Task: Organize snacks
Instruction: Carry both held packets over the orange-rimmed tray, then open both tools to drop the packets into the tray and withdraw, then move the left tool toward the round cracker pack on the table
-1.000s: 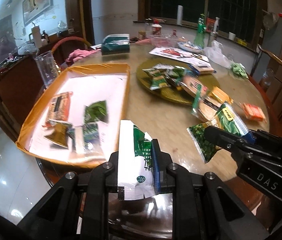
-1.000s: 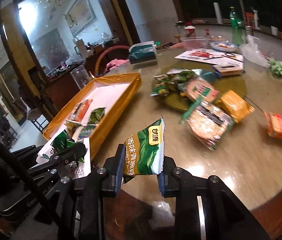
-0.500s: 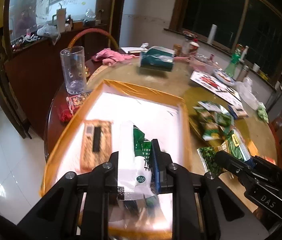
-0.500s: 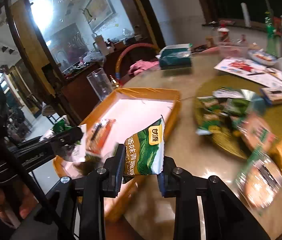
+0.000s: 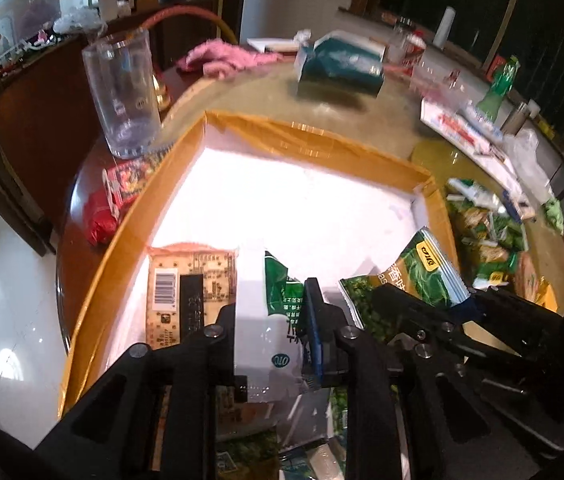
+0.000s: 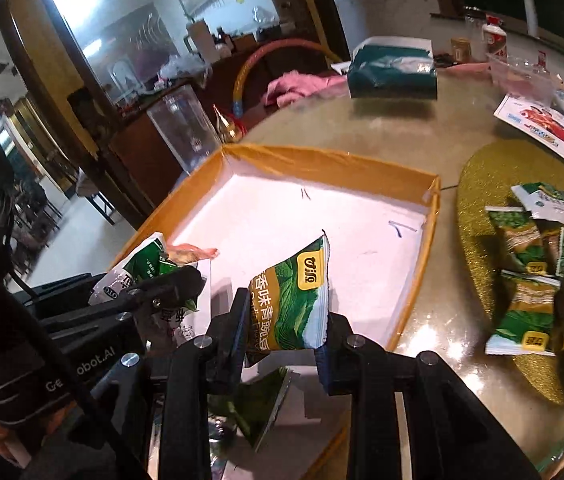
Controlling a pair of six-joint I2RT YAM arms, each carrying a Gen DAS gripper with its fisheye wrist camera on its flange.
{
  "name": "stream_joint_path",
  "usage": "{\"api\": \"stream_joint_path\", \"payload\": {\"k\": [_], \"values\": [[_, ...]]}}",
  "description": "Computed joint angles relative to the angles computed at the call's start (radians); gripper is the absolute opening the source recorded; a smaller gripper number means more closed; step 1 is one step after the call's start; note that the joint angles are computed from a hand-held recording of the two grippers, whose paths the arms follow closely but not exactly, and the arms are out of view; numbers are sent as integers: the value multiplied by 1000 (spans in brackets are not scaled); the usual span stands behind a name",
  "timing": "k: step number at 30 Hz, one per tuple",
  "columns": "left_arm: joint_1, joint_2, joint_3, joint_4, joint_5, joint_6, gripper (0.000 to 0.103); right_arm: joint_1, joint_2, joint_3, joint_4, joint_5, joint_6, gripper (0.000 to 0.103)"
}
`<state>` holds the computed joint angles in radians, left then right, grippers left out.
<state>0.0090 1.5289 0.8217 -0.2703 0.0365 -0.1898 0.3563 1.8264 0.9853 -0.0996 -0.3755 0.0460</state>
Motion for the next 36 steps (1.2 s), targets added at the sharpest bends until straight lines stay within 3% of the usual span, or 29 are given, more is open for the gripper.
{"api": "stream_joint_path", "payload": {"k": [2, 5, 7, 8, 11, 14, 17, 20, 25, 32, 36], "values": [[7, 27, 25, -28, 8, 5, 29, -5, 12, 5, -10, 5, 13, 33], [24, 24, 30, -38, 16, 0, 51, -21, 4, 9, -21, -21, 18, 38], [29, -25, 2, -23, 5, -10, 64, -47, -33, -17, -13, -49, 30, 56], [26, -54, -16, -14, -6, -14, 69, -60, -59, -38, -5, -67, 32, 58], [-44, -199, -86, -8, -118, -22, 72, -109, -179, -130, 3, -97, 24, 59], [-176, -358, -174, -15, -234, -50, 85, -195, -333, -272, 14, -155, 4, 67], [-371, -489, -257, -43, -316, -134, 85, -301, -460, -401, -28, -204, -58, 68], [-590, -514, -294, -80, -385, -257, 85, -454, -580, -524, -112, -199, -186, 68], [-859, -375, -273, -94, -466, -420, 85, -800, -675, -583, -324, -217, -510, 68], [-1022, -199, -210, -105, -481, -548, 85, -1107, -530, -526, -380, -269, -728, 68], [-1047, -181, -203, -105, -462, -572, 85, -1119, -420, -446, -406, -307, -760, 68]]}}
